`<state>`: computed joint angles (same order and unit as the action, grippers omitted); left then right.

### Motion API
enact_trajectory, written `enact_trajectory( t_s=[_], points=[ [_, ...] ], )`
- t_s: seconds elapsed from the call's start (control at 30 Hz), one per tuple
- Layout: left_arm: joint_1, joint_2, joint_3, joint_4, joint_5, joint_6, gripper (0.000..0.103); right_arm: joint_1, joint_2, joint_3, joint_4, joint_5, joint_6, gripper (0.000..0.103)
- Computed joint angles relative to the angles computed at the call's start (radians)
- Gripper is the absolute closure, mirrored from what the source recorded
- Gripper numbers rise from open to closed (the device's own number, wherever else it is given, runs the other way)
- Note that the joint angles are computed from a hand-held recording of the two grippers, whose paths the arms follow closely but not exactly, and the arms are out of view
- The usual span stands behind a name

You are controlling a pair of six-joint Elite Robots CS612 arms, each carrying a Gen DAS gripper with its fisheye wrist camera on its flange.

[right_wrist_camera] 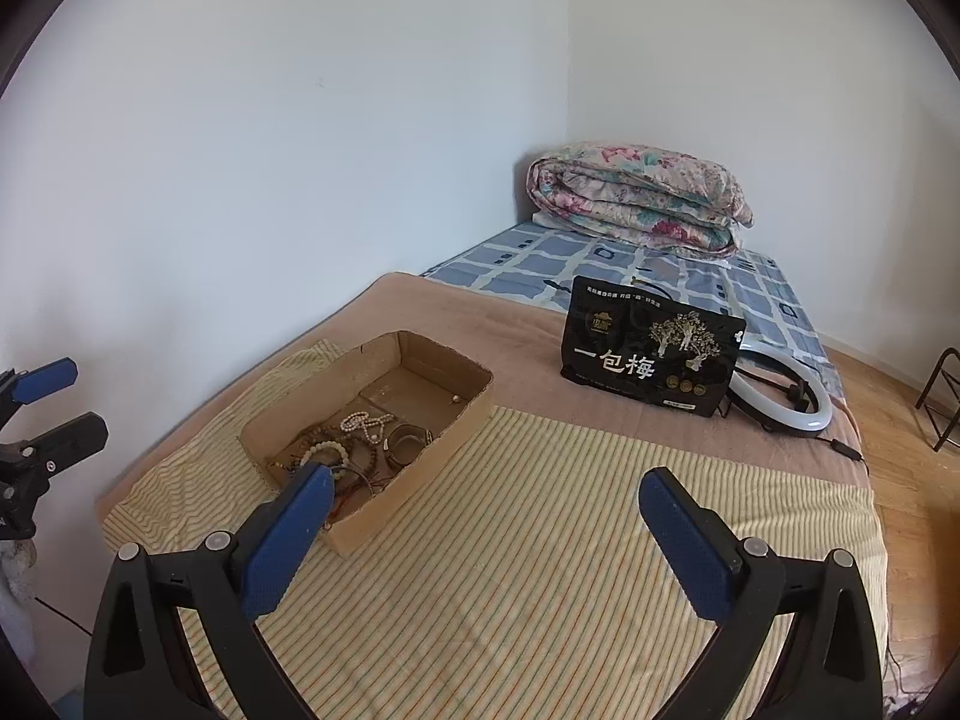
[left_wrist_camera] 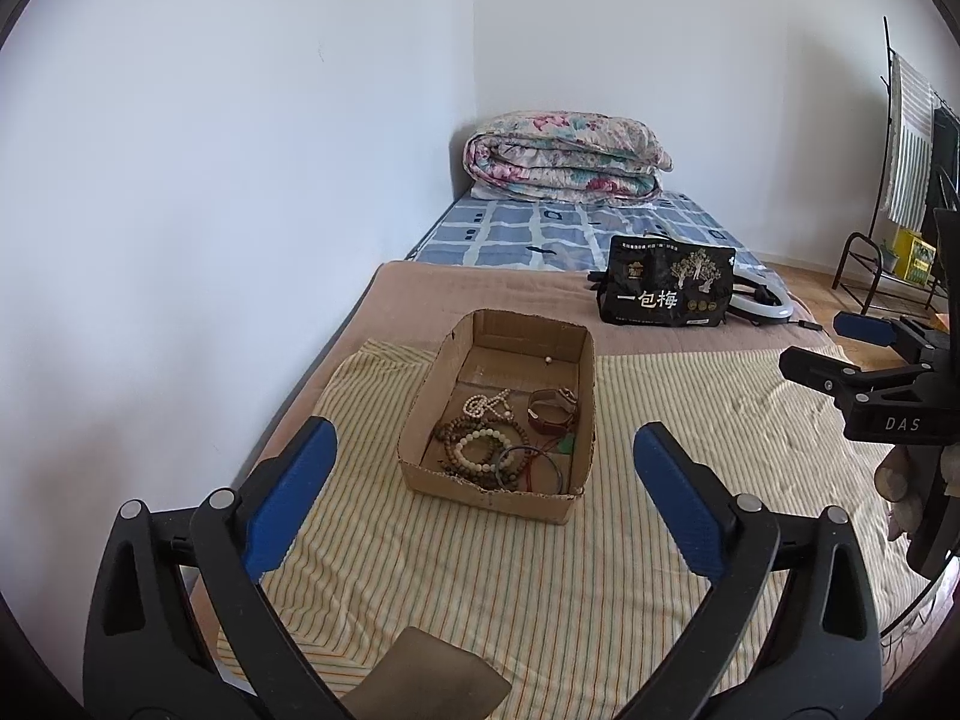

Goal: Organize jewelry

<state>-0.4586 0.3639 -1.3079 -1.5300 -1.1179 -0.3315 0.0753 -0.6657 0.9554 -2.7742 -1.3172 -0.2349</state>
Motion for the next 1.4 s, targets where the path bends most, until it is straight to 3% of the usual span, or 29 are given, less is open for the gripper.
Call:
enact_trajectory(
  t_s=[1.4],
  points=[
    [-0.003,0.008,-0.014,0.016,0.040,-0.007,0.000,-0.002,-0.027,0.045,-0.015,-0.019,-0.043,0.000]
  ],
)
